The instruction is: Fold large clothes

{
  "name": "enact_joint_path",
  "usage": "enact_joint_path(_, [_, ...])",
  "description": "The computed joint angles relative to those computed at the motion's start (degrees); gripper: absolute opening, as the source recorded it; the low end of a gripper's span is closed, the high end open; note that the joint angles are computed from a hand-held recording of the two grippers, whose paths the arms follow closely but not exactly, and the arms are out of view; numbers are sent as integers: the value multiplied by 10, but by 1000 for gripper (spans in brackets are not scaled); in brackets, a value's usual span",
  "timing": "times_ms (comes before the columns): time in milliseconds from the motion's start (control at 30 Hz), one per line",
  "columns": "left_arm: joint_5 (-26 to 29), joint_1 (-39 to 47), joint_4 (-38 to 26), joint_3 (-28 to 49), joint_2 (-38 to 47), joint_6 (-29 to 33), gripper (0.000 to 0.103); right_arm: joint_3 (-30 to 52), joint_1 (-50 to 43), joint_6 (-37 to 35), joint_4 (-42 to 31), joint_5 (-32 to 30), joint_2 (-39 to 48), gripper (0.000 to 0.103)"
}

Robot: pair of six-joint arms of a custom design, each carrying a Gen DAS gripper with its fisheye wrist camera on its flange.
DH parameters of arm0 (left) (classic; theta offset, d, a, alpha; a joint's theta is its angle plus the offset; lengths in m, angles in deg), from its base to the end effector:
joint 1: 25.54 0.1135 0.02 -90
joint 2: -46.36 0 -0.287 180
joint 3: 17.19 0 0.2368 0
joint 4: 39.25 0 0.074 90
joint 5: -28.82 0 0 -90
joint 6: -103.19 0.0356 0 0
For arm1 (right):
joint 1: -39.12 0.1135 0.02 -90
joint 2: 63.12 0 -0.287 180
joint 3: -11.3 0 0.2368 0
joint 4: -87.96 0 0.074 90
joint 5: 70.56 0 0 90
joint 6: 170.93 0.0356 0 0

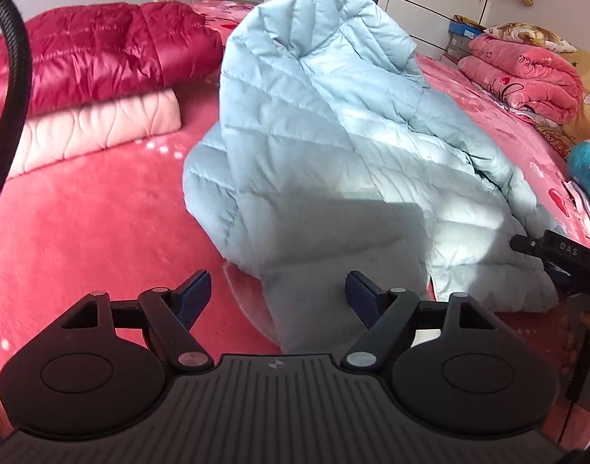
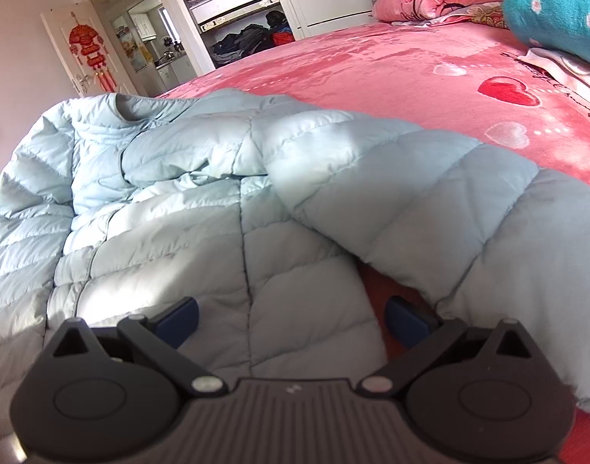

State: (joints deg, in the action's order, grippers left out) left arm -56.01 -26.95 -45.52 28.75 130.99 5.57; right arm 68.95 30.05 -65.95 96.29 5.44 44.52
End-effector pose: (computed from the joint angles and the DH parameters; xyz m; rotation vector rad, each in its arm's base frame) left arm 0.2553 -0.0095 0.1739 -0.0837 2.3574 -0.1831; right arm 0.3374 -0.0451 0.1335 0.3538 2.2667 0.3339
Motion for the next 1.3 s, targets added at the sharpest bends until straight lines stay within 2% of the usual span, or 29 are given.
enact_joint_path(67, [-9, -21, 4, -1, 12, -10, 79, 1, 5, -3, -2, 1, 0, 102])
enact_joint_path(133, [-11, -33, 7, 1, 19, -17, 51, 1, 11, -8, -5, 4, -2, 102])
enact_joint_path(167, [-18, -44, 5, 10, 26, -22, 43, 1, 12, -11, -5, 6, -2, 102])
enact_joint_path(233, [-34, -56, -8, 28, 27, -20, 20, -1, 12, -10, -3, 5, -2, 102])
enact_joint_path(333, [-34, -48, -25, 48, 4, 3, 7, -5, 9, -5, 4, 0, -2, 102])
enact_joint_path(467, [-38, -25, -38, 104, -26, 25, 5, -10, 11, 2, 9, 1, -4, 102])
enact_joint_path(633, [-59, 7, -14, 246, 38, 57, 5, -9, 15, 2, 11, 7, -1, 102])
enact_joint_path(833, [-172, 31, -12, 467, 201, 65, 5, -5, 14, -1, 12, 5, 2, 103])
enact_joint_path(967, [-238, 51, -41, 581, 289, 73, 7, -4, 13, 0, 12, 2, 4, 103])
enact_joint_path(1067, [-253, 70, -50, 599, 311, 69, 15, -2, 13, -1, 13, 3, 7, 103])
enact_joint_path(1167, [-251, 92, -49, 580, 305, 54, 24, -2, 14, -1, 13, 3, 7, 103])
enact_joint_path(1267, [-233, 112, -31, 533, 275, 43, 40, -2, 13, 2, 15, 0, 8, 103])
enact_joint_path(1300, [-226, 122, -20, 511, 260, 42, 50, -2, 12, 2, 15, -1, 8, 103])
